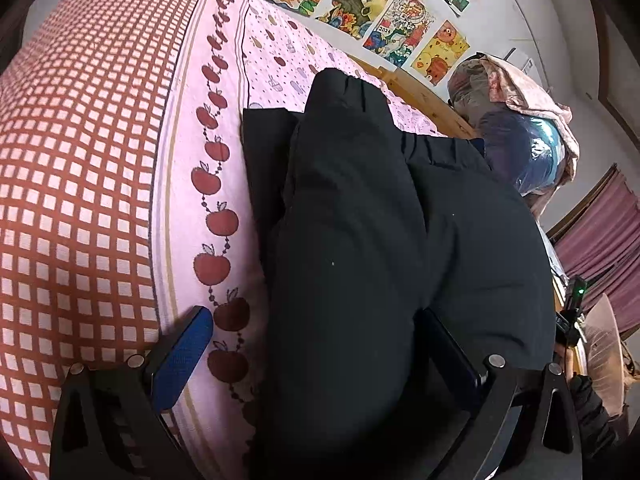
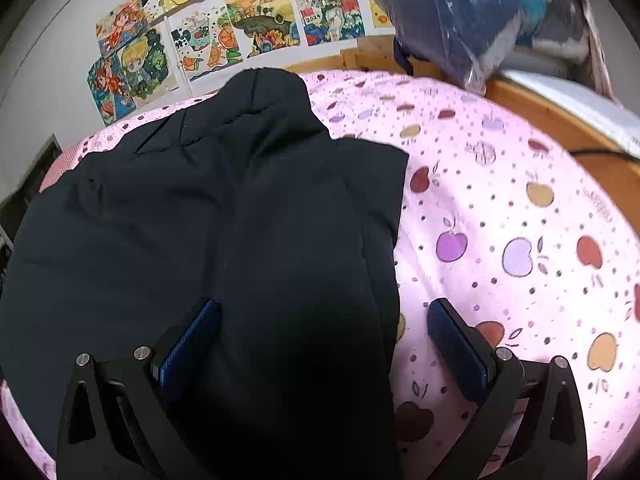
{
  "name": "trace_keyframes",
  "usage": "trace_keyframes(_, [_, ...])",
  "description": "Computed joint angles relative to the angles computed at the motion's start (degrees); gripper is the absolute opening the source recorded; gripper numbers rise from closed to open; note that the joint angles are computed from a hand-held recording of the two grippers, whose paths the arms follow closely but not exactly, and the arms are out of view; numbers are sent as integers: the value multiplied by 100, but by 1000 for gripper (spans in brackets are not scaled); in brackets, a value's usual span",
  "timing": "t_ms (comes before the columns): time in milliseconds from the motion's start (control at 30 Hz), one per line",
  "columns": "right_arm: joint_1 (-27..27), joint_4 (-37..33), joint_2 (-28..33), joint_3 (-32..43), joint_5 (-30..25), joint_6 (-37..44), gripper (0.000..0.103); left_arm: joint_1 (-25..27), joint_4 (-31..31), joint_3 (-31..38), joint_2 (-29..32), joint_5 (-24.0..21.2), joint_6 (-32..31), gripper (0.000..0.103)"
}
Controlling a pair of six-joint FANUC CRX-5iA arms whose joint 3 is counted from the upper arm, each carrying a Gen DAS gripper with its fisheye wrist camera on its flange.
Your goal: Fold large clothes
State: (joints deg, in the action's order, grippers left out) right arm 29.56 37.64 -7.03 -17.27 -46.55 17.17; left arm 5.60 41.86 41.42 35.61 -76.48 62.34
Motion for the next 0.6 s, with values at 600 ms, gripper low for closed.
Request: trace_keyframes(600, [-381,-1984,42,101,1169,1316,102,162,693,-388,39,-197,-672,103])
